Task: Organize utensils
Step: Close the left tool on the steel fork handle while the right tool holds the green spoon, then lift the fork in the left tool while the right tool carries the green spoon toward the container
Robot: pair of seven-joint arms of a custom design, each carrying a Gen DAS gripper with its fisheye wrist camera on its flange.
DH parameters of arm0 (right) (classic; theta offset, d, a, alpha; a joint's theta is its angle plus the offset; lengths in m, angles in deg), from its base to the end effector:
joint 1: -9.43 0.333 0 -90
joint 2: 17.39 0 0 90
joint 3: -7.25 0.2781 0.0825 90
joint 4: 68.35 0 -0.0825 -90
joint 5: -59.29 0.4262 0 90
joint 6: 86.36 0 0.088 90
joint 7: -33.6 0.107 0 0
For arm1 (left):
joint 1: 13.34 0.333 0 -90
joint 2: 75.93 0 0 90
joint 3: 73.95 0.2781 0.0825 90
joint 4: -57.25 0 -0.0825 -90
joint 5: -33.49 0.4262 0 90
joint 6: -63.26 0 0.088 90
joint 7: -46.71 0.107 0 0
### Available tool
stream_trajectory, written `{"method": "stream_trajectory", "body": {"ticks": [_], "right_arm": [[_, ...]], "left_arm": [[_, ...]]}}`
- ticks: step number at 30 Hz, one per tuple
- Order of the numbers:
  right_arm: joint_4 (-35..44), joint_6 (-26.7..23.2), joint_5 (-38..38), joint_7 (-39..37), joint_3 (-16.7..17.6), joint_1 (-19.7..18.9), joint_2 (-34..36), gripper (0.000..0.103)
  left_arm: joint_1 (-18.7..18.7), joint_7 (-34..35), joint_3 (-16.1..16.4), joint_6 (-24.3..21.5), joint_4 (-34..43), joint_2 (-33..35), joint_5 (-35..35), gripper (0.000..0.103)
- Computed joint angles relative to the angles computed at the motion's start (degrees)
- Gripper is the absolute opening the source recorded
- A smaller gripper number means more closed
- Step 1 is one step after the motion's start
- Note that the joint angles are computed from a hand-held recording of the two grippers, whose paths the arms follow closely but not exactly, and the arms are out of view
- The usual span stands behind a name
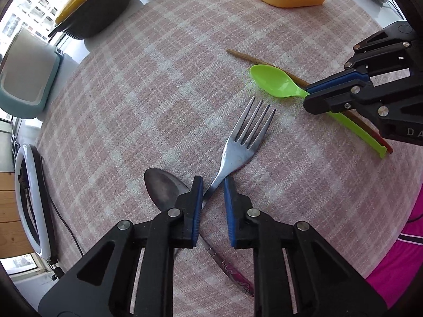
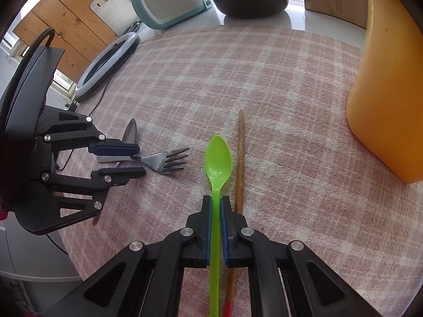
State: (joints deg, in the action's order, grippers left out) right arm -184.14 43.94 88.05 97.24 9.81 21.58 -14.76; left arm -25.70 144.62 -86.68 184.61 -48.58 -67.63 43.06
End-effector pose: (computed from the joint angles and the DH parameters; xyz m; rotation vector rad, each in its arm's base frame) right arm 0.5956 0.1685 0.3929 -2.2607 1.4542 0.1450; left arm 0.5891 -0.2633 0.4048 -1.3205 2.6604 -0.0532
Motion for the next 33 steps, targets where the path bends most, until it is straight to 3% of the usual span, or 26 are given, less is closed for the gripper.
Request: {"method": "stream_trajectory", "body": {"ticks": [6,12,19,26,33], "right_arm": [[-0.33,0.39,0.31,0.41,-0.02,0.03,-0.43,0.004],[-1.01,0.99,1.30,0.31,-0.14,-0.04,-1.02,0.004],[-1.82,2.15,2.09,-0.37,-0.21,-0.01,-1.90,0.004],[-3.44,2.97,3.19,-1.27,-0.42,0.04,-4.13,0.004],[-5.87,5.75,5.48,-4.41,-1.14,0.33,-7.97,0.004]], "left_arm": [[2.26,-6.83,0.86,4.00,-0.17,0.25,-7.34,0.006],[4.30,-8.60,1.03,9.79,-6.30,-4.12,-18.40,0.003],[4.31,-11.17,2.15,17.51,-14.15,-9.58,-26.56,0.003],[2.86,-13.27,3.48,23.76,-20.04,-15.49,-30.92,0.003],[1.23,-15.13,4.01,26.84,-20.35,-17.26,-28.32,0.003]]}}
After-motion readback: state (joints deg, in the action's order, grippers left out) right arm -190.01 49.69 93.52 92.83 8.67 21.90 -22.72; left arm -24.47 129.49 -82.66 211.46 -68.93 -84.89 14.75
